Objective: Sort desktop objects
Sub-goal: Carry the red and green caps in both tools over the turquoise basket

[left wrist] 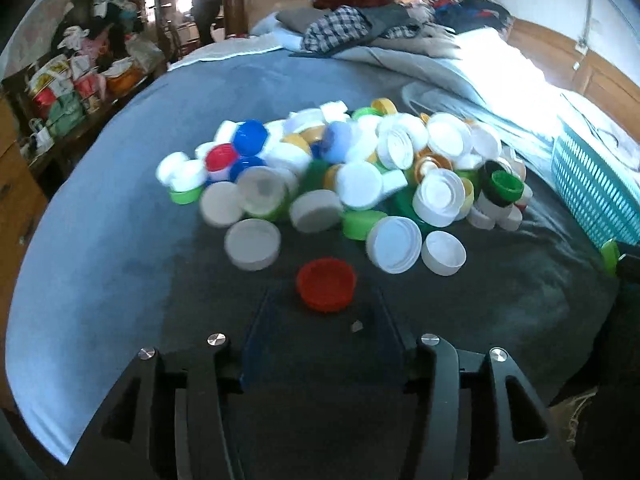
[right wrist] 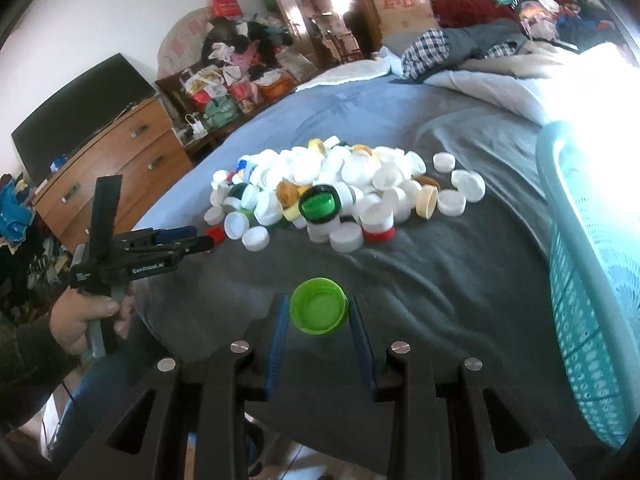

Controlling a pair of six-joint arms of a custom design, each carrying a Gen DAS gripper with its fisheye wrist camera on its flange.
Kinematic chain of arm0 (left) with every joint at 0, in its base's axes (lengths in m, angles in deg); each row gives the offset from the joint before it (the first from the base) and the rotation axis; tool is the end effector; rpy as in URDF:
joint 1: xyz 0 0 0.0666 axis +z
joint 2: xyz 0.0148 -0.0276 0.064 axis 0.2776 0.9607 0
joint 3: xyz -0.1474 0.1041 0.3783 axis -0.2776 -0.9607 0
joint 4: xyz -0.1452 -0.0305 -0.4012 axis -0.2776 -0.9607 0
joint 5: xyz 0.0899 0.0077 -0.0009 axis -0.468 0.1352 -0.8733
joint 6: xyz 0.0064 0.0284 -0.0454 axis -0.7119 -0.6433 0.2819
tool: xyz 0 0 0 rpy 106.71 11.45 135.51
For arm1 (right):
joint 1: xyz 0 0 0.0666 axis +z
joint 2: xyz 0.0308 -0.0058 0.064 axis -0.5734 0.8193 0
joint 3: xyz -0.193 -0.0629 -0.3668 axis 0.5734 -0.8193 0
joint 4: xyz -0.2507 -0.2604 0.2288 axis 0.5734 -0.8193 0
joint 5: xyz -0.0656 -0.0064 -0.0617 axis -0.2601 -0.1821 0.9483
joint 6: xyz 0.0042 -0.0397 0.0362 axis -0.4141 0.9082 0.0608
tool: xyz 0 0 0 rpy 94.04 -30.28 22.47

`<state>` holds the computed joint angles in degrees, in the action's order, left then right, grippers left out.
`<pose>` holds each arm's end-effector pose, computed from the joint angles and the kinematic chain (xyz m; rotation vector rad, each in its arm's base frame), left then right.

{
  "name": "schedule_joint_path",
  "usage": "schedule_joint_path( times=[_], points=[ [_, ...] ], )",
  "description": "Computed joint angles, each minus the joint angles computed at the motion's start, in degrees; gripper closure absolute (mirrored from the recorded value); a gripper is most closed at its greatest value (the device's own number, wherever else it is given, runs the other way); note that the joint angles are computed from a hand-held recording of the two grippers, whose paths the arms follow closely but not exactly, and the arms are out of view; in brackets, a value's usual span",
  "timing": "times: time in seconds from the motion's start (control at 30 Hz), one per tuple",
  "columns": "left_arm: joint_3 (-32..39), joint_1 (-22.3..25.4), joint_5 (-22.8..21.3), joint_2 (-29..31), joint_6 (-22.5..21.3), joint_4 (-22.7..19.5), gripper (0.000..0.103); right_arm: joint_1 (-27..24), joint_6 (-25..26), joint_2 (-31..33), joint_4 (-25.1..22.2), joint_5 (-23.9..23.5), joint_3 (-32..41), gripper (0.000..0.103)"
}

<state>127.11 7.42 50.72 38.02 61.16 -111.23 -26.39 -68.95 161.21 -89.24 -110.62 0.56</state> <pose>0.5815 -0.0870 0.3106 -0.0053 2.4634 -0.0387 0.5540 0.1021 0.3604 -0.5976 2.3239 0.6747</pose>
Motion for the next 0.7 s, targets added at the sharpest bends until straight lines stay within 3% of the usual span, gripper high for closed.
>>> schedule_joint_path(
  times=[0.1, 0.13, 0.17, 0.53, 0.7],
  points=[
    [0.9, 0.3, 1.2, 1.2, 0.7, 0.1, 0.06, 0.3, 0.6, -0.2, -0.1, -0.1, 0.1, 0.069],
    [1.1, 0.4, 1.2, 1.3, 1.1, 0.1, 0.066, 0.4, 0.7, -0.4, 0.0, -0.2, 0.2, 0.069],
    [1.2, 0.4, 1.3, 1.2, 1.7, -0.1, 0.078, 0.5, 0.8, -0.5, 0.0, -0.1, 0.2, 0.069],
    [2.1, -2.8, -1.4, -4.5, 2.1, -1.6, 0.078, -0.7, 0.3, -2.1, 2.0, -0.6, 1.7, 0.069],
    [10.3, -6.5, -0.1, -1.6, 1.3, -3.9, 0.078, -4.1, 0.1, -3.4, 3.5, 1.0, 3.3, 0.069]
  ],
)
